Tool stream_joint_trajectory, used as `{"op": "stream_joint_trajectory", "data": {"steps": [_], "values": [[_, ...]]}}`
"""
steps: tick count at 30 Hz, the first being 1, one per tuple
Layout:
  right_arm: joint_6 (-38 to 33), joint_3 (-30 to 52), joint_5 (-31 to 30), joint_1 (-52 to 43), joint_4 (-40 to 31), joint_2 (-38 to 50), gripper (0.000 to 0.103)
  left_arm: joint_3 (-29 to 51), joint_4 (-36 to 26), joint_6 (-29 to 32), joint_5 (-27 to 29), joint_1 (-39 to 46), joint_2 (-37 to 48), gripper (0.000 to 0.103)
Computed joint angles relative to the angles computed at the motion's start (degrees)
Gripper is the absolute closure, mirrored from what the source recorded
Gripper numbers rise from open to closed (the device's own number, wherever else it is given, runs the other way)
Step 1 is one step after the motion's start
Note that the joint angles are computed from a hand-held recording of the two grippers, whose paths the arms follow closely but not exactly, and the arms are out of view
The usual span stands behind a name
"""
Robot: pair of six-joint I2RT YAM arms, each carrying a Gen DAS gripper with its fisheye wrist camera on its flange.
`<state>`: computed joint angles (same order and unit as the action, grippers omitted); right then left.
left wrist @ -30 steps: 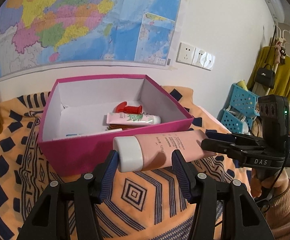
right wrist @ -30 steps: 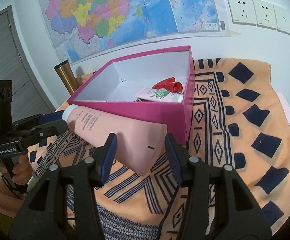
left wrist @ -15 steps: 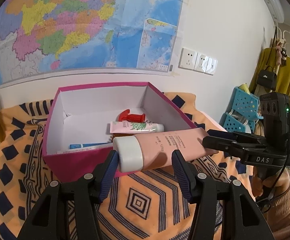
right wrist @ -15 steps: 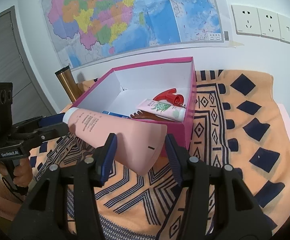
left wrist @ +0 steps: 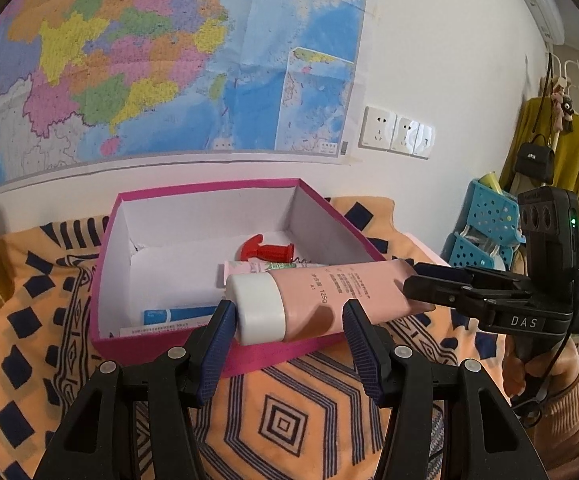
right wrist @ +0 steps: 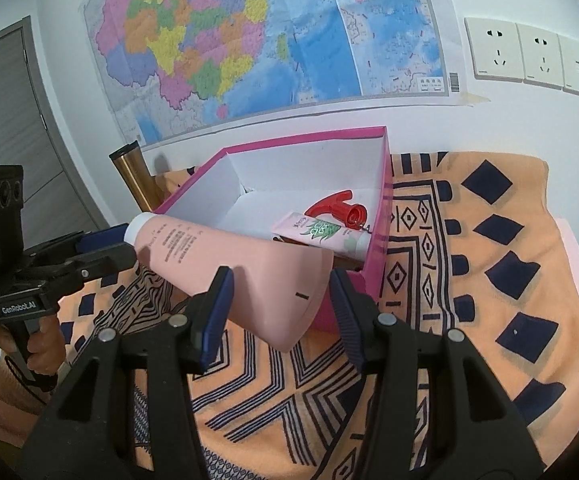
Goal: Organize rigid objects
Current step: 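Carry the pink tube over the magenta box with the right gripper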
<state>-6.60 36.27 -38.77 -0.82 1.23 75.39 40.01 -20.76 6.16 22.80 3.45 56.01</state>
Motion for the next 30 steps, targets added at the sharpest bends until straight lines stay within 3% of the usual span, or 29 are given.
{"op": "stream_joint_trajectory", "data": {"steps": [30], "values": [[1.13, 7.54, 0.63, 0.83, 0.75, 6.95, 0.051, 5.07, 5.37, -1.58, -2.84, -0.76, 10.6, 0.047]]}}
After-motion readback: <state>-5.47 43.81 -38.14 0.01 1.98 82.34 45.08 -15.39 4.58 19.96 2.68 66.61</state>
